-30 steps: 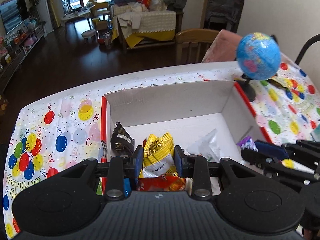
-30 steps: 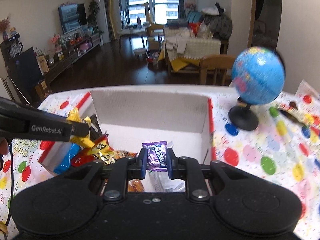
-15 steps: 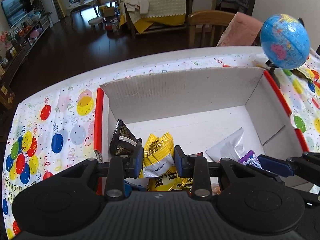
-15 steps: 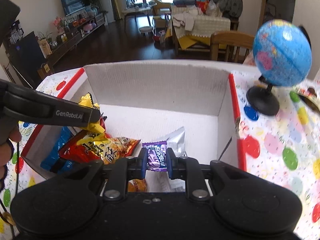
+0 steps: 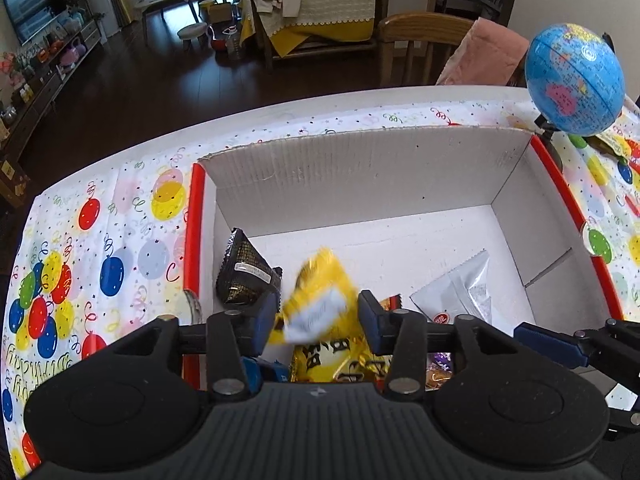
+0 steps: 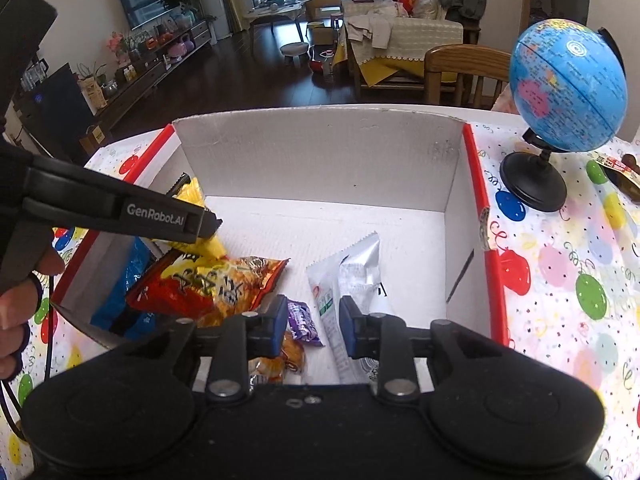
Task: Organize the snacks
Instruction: 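Open both tools to drop the snacks into the red box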
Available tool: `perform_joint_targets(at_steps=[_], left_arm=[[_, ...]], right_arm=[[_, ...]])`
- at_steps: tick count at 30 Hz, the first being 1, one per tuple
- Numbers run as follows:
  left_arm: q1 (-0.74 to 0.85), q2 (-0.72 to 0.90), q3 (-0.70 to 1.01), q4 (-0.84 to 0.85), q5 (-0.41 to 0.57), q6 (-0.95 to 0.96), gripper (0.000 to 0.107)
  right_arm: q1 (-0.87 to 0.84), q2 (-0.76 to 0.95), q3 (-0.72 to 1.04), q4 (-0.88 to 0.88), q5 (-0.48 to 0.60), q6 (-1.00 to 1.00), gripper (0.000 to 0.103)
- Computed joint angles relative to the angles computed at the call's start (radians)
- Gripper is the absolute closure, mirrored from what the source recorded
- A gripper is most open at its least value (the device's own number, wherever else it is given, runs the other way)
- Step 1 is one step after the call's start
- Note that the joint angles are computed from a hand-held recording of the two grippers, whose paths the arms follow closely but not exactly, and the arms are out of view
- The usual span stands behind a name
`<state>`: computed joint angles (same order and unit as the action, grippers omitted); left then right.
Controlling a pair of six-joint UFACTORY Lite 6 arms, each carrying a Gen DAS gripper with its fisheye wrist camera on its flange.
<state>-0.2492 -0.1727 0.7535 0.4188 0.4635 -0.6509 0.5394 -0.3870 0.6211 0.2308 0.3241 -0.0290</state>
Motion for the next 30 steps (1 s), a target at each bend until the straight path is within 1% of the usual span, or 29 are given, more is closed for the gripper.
perform_joint_targets(at_steps=[4, 6, 9, 11, 13, 15, 17, 18, 20, 22, 24, 26, 29, 30], left_arm=[[0.005, -0.050, -0.016, -0.046, 0.014, 0.038, 0.056], [0.005, -0.083, -0.025, -0.070, 0.024, 0.057, 0.052], [0.000, -0.135, -0.035, -0.097, 0.046, 0.079, 0.048], [-0.007, -0.172, -0.042, -0.109, 0.068, 0.088, 0.048], [-0.014, -0.206, -0.046, -0.117, 0.091, 0.095, 0.047], [-0.024, -0.248, -0.054, -0.120, 0.115, 0.089, 0.046], [-0.037, -0.291, -0.060, -0.119, 0.146, 0.078, 0.040], [-0.041, -0.317, -0.066, -0.122, 0.157, 0.081, 0.039], [-0.053, -0.374, -0.082, -0.120, 0.181, 0.075, 0.039], [-0.067, -0.424, -0.090, -0.126, 0.211, 0.073, 0.038], [-0.072, -0.476, -0.099, -0.150, 0.238, 0.091, 0.033], [-0.083, -0.528, -0.108, -0.169, 0.266, 0.100, 0.032], [-0.113, -0.610, -0.122, -0.169, 0.321, 0.092, 0.023], [-0.127, -0.639, -0.128, -0.165, 0.338, 0.083, 0.023]], right_arm=[[0.000, -0.046, -0.015, -0.042, 0.020, 0.051, 0.068], [0.004, -0.081, -0.023, -0.074, 0.034, 0.092, 0.064], [0.023, -0.130, -0.029, -0.166, 0.056, 0.196, 0.057], [0.035, -0.166, -0.033, -0.235, 0.074, 0.276, 0.045], [0.041, -0.203, -0.036, -0.276, 0.095, 0.330, 0.039], [0.047, -0.238, -0.039, -0.312, 0.117, 0.371, 0.037], [0.057, -0.273, -0.043, -0.348, 0.137, 0.410, 0.030], [0.068, -0.290, -0.045, -0.376, 0.147, 0.444, 0.028], [0.089, -0.327, -0.052, -0.424, 0.167, 0.503, 0.022], [0.124, -0.363, -0.055, -0.490, 0.200, 0.585, 0.019], [0.145, -0.396, -0.055, -0.513, 0.229, 0.625, 0.017], [0.186, -0.425, -0.047, -0.566, 0.268, 0.699, 0.014], [0.253, -0.480, -0.049, -0.640, 0.329, 0.799, 0.013], [0.278, -0.495, -0.049, -0.665, 0.350, 0.834, 0.013]])
